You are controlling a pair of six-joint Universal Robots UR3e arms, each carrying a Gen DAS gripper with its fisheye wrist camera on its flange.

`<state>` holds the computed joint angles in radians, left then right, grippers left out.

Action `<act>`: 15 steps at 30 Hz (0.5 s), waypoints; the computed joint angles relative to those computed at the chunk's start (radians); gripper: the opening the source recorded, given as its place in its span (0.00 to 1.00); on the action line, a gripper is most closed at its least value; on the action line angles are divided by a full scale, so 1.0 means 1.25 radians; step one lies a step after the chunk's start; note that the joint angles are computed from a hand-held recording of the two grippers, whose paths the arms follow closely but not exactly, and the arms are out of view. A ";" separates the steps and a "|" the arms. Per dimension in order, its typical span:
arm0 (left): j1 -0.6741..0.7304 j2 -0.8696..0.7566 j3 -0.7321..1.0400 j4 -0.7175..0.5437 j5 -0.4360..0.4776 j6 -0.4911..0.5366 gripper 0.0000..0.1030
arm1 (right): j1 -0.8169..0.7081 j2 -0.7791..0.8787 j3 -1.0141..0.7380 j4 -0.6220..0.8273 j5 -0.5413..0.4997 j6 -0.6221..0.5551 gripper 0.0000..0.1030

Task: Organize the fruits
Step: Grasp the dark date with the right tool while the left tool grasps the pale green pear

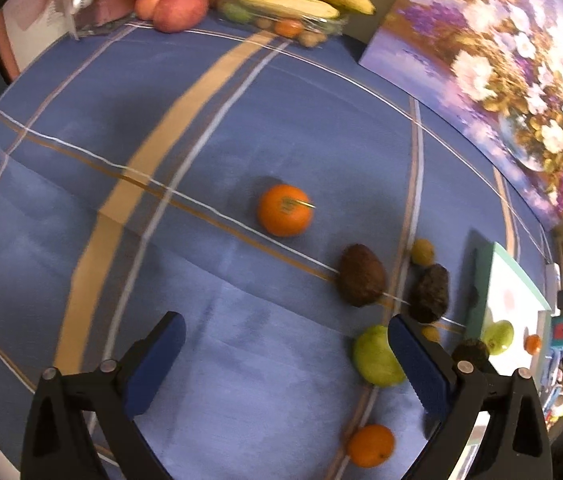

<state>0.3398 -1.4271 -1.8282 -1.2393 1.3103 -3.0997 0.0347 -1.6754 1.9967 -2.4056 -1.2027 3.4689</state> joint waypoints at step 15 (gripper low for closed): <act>-0.169 -0.080 0.014 0.068 -0.008 -0.067 0.76 | -0.161 -0.206 0.057 0.124 0.024 -0.067 0.38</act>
